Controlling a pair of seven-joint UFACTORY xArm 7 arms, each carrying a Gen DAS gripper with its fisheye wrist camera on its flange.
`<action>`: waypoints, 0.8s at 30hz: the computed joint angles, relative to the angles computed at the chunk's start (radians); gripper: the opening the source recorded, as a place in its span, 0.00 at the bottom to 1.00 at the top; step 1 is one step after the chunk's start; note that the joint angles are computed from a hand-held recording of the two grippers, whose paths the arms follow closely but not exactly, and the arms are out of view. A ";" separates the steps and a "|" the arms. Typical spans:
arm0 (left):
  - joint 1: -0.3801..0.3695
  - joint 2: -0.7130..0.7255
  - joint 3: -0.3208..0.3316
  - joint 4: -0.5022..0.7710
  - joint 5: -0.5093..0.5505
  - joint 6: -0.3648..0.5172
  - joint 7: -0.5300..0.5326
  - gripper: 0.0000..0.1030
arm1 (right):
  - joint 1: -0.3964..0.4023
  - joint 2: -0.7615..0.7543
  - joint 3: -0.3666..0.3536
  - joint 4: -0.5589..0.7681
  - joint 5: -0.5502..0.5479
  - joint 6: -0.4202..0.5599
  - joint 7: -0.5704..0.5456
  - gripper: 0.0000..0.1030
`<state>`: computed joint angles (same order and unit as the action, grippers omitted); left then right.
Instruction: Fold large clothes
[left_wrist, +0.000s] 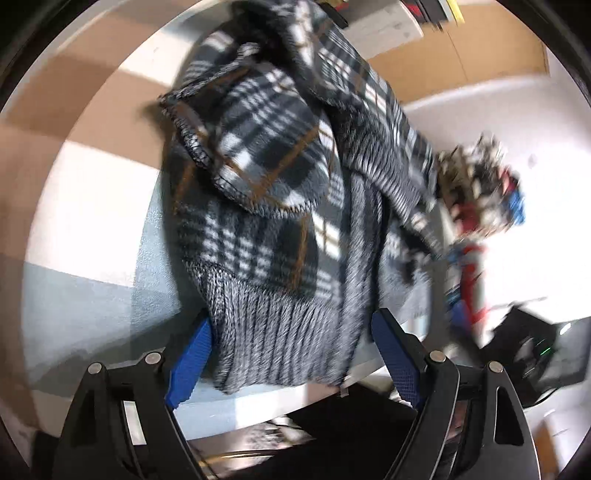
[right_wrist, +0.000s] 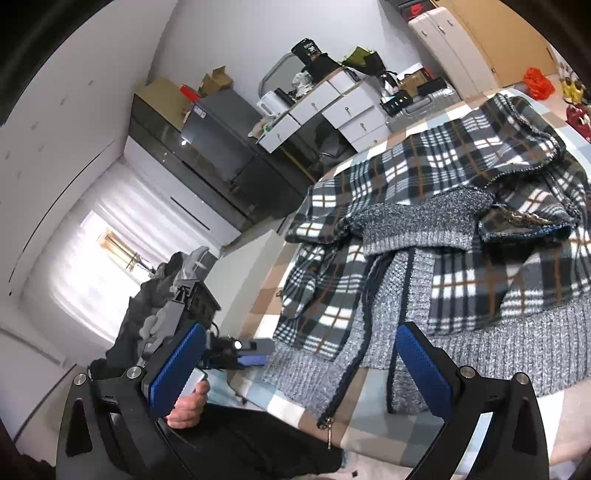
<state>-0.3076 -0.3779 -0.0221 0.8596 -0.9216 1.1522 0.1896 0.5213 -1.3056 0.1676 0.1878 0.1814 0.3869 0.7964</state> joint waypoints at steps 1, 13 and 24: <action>-0.003 0.003 0.008 -0.004 -0.032 -0.003 0.006 0.78 | 0.004 0.001 -0.008 -0.002 0.003 0.000 -0.002 1.00; -0.004 -0.009 -0.023 0.017 -0.086 -0.025 0.139 0.78 | 0.035 0.059 -0.025 0.012 0.011 -0.034 -0.045 1.00; -0.032 -0.007 -0.035 -0.001 0.019 -0.106 0.067 0.77 | 0.042 0.077 -0.021 0.018 0.015 -0.048 -0.060 1.00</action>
<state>-0.3396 -0.3847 -0.0567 0.8582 -0.9024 1.0462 0.2570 0.5636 -1.2289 0.1471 0.2061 0.1964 0.3394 0.7363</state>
